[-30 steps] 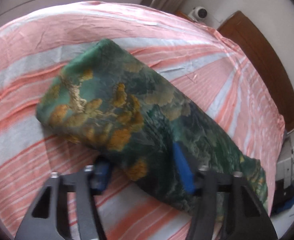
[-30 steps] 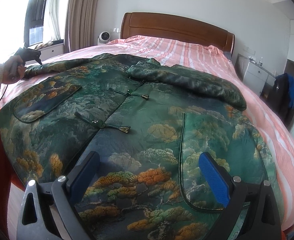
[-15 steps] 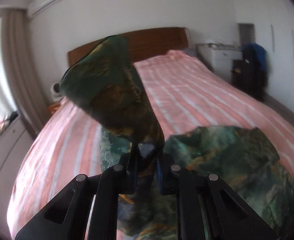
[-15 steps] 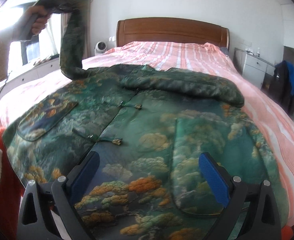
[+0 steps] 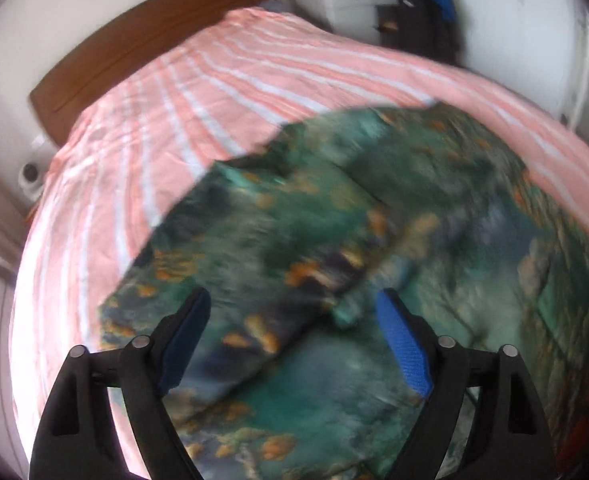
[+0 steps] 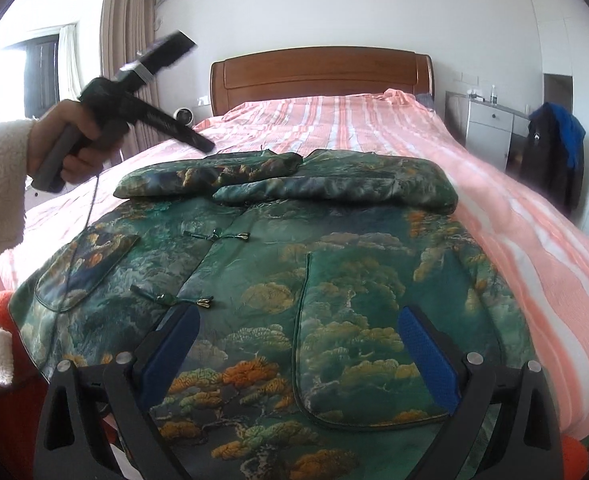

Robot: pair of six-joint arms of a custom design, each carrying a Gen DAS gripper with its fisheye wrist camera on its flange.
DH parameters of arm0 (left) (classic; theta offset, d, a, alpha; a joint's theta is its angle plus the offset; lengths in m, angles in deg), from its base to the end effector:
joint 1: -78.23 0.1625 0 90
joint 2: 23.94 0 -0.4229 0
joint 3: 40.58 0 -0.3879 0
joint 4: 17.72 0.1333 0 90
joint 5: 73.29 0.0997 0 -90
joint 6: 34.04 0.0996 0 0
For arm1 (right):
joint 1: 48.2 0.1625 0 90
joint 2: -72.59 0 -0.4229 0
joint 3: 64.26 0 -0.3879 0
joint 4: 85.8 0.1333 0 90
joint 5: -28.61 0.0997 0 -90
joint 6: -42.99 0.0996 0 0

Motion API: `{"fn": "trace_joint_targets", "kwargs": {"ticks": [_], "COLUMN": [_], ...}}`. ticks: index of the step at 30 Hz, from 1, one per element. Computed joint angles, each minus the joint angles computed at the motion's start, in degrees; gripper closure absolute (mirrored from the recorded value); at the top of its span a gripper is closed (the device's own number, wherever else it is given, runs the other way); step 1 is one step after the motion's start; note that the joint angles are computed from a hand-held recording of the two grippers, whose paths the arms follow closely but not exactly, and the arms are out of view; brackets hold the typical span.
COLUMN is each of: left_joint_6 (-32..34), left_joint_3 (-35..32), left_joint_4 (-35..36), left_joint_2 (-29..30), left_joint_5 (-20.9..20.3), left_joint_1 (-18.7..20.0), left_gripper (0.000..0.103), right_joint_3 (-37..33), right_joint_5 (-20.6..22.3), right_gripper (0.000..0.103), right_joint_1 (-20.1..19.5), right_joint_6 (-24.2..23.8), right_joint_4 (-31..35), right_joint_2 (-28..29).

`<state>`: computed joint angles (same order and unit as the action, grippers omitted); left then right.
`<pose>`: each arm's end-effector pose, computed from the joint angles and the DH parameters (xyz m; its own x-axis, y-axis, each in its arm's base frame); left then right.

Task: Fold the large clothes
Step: 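Lay the held sleeve across the jacket front and open the left tool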

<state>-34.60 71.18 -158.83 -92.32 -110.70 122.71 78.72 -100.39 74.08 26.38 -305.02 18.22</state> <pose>-0.2398 -0.5332 0.2427 -0.5088 0.3518 -0.7857 0.7021 0.6978 -0.1422 0.2636 -0.2851 0.1246 -0.7234 -0.2493 0.6439 -0.6389 0.5954 -0.4872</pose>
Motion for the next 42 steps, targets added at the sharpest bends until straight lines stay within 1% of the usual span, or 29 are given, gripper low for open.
{"fn": "trace_joint_targets", "kwargs": {"ticks": [2, 4, 7, 9, 12, 14, 15, 17, 19, 20, 22, 23, 25, 33, 38, 40, 42], "left_joint_6": [0.6, 2.6, 8.2, 10.5, 10.2, 10.2, 10.5, 10.5, 8.8, 8.2, 6.8, 6.2, 6.7, 8.5, 9.3, 10.7, 12.0], "left_joint_3": [-0.5, -1.6, -2.8, -3.0, -4.6, -5.2, -5.5, -6.1, -6.9, -7.1, -7.7, -7.9, -7.2, -7.0, -6.8, -6.2, -5.4], "left_joint_4": [-1.8, -1.5, -2.2, -4.8, -6.7, -6.8, -6.8, -5.9, -3.8, -3.4, -3.0, -2.9, -4.7, -12.3, -16.1, -17.1, -18.3], "left_joint_2": [0.2, 1.4, 5.8, 8.7, 12.2, 13.8, 14.6, 15.5, 15.4, 15.2, 15.1, 14.9, 14.2, 12.1, 12.1, 13.3, 15.3], "left_joint_5": [0.1, -0.6, -0.5, 0.0, 0.0, 0.2, 0.7, 0.7, -1.0, -1.6, -3.0, -4.1, -4.6, -5.5, -8.7, -8.4, -6.7], "left_joint_1": [0.2, 0.4, 0.4, 0.4, 1.0, 1.3, 1.4, 1.6, 2.0, 2.1, 2.5, 2.7, 2.4, 1.0, -0.3, -0.7, -0.7], "left_gripper": [0.012, 0.012, 0.012, 0.012, 0.012, 0.012, 0.014, 0.023, 0.042, 0.048, 0.078, 0.083, 0.092, 0.096, 0.096, 0.096, 0.096], "right_joint_3": [-0.1, -0.2, -0.2, -0.1, 0.1, 0.2, 0.3, 0.5, 0.6, 0.6, 0.7, 0.8, 0.9, 1.2, 1.0, 0.9, 0.9], "right_joint_5": [0.6, 0.8, 0.5, 0.5, 0.5, 0.4, 0.4, 0.6, 0.9, 1.1, 1.4, 1.5, 1.8, 2.4, 2.1, 2.0, 1.8], "right_gripper": [0.004, 0.004, 0.004, 0.004, 0.004, 0.004, 0.004, 0.004, 0.004, 0.004, 0.004, 0.004, 0.004, 0.004, 0.004, 0.004, 0.004], "right_joint_1": [-0.2, -0.1, 0.2, -0.1, -0.4, -0.3, -0.3, -0.3, -0.5, -0.6, -0.7, -0.8, -1.1, -1.8, -1.8, -1.8, -1.7], "right_joint_6": [0.4, 0.4, 0.0, 0.6, 1.4, 1.4, 1.4, 1.4, 1.6, 1.7, 1.9, 2.0, 2.2, 3.2, 3.3, 3.3, 3.4], "right_joint_4": [0.9, 1.3, 1.0, 1.5, 2.0, 1.9, 1.9, 1.9, 2.0, 2.1, 2.1, 2.1, 2.2, 2.4, 2.9, 2.9, 3.2], "right_joint_2": [0.0, 0.2, 0.3, 0.0, -0.6, -0.7, -0.8, -1.1, -1.3, -1.5, -1.7, -1.8, -2.1, -2.8, -2.7, -2.5, -2.3]}}
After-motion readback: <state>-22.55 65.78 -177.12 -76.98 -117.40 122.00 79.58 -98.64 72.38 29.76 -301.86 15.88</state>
